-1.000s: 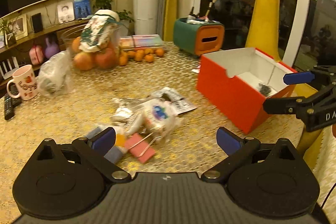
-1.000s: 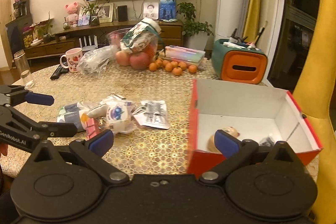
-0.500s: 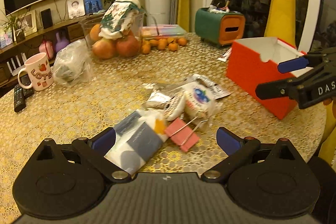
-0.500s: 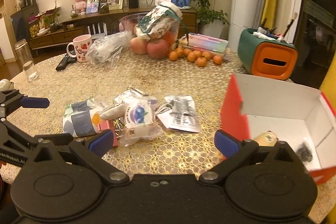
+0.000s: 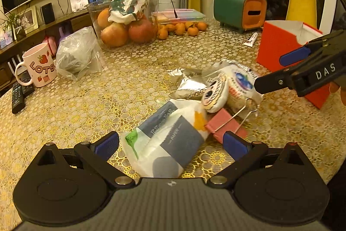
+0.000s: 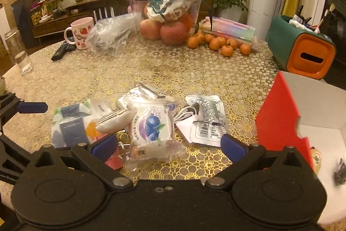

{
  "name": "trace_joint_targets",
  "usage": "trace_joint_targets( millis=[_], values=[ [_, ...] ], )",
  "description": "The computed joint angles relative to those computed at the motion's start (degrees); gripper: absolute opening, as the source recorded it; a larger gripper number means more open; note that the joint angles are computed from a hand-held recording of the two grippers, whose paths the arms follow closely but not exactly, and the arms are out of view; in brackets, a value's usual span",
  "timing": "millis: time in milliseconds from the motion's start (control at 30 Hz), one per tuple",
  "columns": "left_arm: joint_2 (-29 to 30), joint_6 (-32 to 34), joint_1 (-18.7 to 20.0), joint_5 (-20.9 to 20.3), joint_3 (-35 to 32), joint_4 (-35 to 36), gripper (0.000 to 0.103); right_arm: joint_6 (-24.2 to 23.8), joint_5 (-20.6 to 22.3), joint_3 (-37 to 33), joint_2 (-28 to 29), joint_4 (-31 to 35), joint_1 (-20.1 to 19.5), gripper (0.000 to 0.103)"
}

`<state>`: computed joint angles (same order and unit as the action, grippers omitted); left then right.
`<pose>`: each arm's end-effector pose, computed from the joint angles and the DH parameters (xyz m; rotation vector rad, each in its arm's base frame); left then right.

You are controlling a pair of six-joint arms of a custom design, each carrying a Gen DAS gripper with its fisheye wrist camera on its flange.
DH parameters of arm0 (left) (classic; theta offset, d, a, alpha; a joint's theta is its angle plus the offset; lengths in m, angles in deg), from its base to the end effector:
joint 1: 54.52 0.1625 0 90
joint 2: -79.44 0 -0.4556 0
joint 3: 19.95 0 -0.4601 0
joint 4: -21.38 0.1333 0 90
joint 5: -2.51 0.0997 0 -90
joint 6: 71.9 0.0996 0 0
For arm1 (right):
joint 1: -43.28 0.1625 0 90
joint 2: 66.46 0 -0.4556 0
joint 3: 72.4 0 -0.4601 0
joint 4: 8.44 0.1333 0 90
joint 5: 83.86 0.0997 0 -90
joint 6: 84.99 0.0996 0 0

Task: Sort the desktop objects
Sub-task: 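Grasp the white-and-blue tissue pack with the left tool while the right tool grasps the blueberry package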

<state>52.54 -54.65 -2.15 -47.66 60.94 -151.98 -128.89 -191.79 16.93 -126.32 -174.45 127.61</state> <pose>-0.3331 -0.7549 -0.0213 0.9173 2.2685 -0.7844 0.0264 -0.7731 0.3373 0.6364 -2.3370 0.7837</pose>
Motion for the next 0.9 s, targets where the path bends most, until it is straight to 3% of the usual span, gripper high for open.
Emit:
trace_joint_targets(
  millis=[200,333,633,900],
  values=[
    [0.9,5.0,1.2,-2.9,-2.0,1.1,0.103,0.1,-0.8,-3.2,2.4,3.8,0.1,0.1],
    [2.2,6.1,1.9,-2.4,-4.0,3.0,0.103,1.5,-1.8,-5.7,4.0,7.4,0.2,0.1],
    [3.9,3.4,3.1,-1.8,-6.4,5.9,0.103,3.3,-1.6,-7.6,5.7,9.6,-0.3,0.096],
    [4.2,2.5,3.2,-1.9,-6.5,5.3,0.102,4.8,-1.1,-7.5,5.7,9.6,-0.6,0.082]
  ],
)
